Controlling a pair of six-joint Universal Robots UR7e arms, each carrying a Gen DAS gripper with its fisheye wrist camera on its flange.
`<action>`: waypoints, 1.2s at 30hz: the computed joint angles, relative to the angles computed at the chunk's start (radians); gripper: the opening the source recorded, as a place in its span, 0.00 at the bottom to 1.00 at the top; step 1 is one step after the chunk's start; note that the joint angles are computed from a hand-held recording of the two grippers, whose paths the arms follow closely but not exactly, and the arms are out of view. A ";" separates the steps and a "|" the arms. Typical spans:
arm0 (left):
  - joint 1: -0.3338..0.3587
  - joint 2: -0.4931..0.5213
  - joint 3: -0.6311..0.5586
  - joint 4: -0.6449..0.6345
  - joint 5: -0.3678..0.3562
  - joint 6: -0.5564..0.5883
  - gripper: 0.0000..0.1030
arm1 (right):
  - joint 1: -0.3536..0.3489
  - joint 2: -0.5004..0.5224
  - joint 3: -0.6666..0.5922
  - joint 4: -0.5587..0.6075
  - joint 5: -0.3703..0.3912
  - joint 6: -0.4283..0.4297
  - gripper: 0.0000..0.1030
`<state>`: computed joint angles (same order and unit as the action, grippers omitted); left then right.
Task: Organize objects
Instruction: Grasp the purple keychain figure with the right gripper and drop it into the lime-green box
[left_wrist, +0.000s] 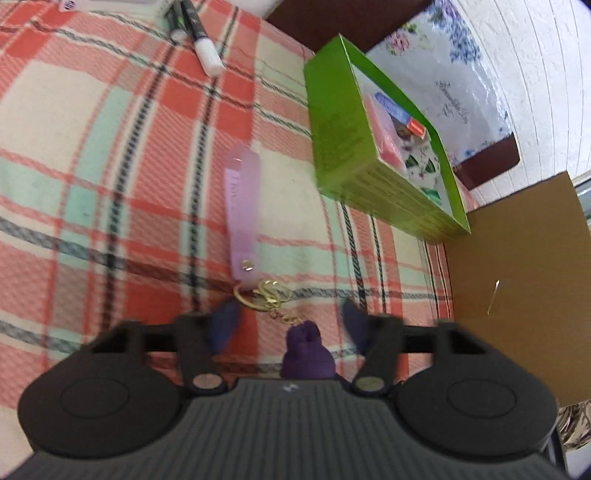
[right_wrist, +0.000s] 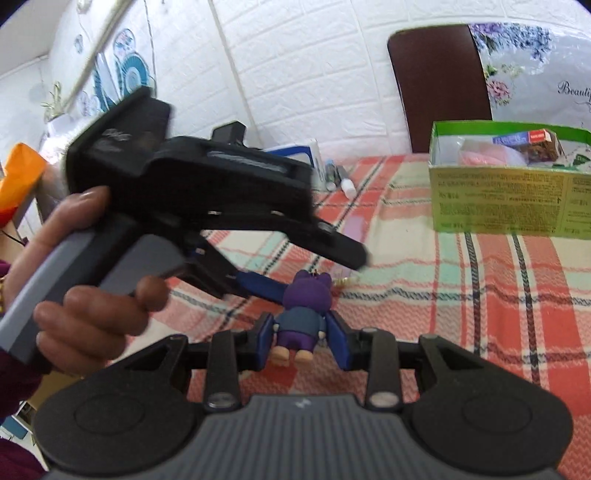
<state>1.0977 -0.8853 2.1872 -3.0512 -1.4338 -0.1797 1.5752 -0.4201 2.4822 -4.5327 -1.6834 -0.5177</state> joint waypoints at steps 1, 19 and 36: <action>-0.003 0.007 -0.007 0.012 -0.006 -0.002 0.21 | -0.002 -0.002 0.003 -0.002 0.002 -0.004 0.31; -0.231 0.189 -0.349 -0.002 -0.062 0.235 0.19 | -0.079 -0.256 -0.102 -0.119 0.096 -0.135 0.31; -0.270 0.388 -0.413 -0.166 0.316 0.376 0.43 | -0.256 -0.266 -0.162 -0.090 0.003 0.026 0.46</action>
<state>0.8279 -0.4976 1.7738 -3.2170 -1.1179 0.1967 1.3195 -0.6862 2.3206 -4.6227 -1.6806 -0.4918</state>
